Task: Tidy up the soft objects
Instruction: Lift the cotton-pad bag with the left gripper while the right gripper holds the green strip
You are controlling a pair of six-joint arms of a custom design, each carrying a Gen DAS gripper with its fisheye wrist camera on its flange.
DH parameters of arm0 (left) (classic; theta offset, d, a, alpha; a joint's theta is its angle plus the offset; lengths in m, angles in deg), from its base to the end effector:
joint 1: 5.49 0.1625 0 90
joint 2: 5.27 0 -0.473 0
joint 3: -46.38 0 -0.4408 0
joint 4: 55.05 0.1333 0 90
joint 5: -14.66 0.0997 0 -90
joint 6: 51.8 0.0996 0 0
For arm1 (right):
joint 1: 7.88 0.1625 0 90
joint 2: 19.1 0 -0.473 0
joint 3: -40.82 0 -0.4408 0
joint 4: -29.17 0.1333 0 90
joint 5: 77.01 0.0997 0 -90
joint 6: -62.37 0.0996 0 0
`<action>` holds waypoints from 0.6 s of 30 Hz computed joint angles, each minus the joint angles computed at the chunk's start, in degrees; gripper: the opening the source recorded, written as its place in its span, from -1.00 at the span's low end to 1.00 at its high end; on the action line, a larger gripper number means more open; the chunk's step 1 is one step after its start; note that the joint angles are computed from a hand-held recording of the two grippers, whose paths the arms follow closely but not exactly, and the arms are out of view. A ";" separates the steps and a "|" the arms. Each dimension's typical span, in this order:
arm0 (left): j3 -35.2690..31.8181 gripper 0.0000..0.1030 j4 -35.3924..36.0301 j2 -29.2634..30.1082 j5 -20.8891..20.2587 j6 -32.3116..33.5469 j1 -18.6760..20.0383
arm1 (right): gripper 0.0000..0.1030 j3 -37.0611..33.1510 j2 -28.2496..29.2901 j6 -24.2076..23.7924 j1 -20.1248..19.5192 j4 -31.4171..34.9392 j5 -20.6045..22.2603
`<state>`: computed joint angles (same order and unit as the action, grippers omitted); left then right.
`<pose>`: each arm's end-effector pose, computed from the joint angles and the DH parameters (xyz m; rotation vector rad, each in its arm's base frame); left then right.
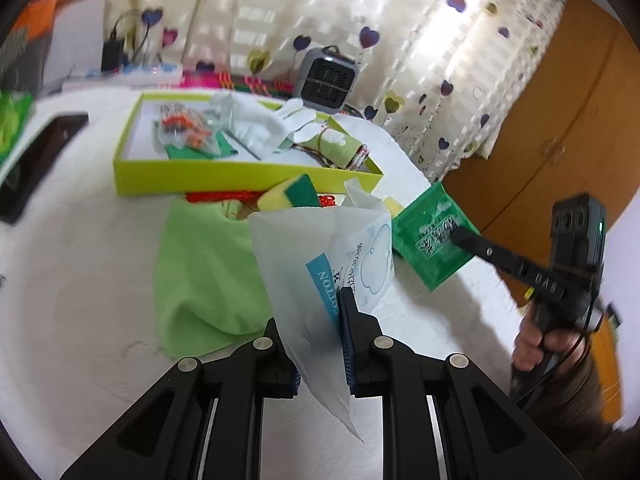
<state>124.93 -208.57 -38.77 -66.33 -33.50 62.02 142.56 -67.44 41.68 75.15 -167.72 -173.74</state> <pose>-0.1805 -0.8253 0.0499 0.9953 2.7856 -0.4891 0.0338 -0.7255 0.1833 0.2295 -2.5402 1.2116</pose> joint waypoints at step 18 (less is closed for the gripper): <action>9.53 -0.70 -6.69 -5.72 -3.75 15.64 -0.68 | -0.87 1.20 -0.09 -0.03 0.31 -1.95 0.38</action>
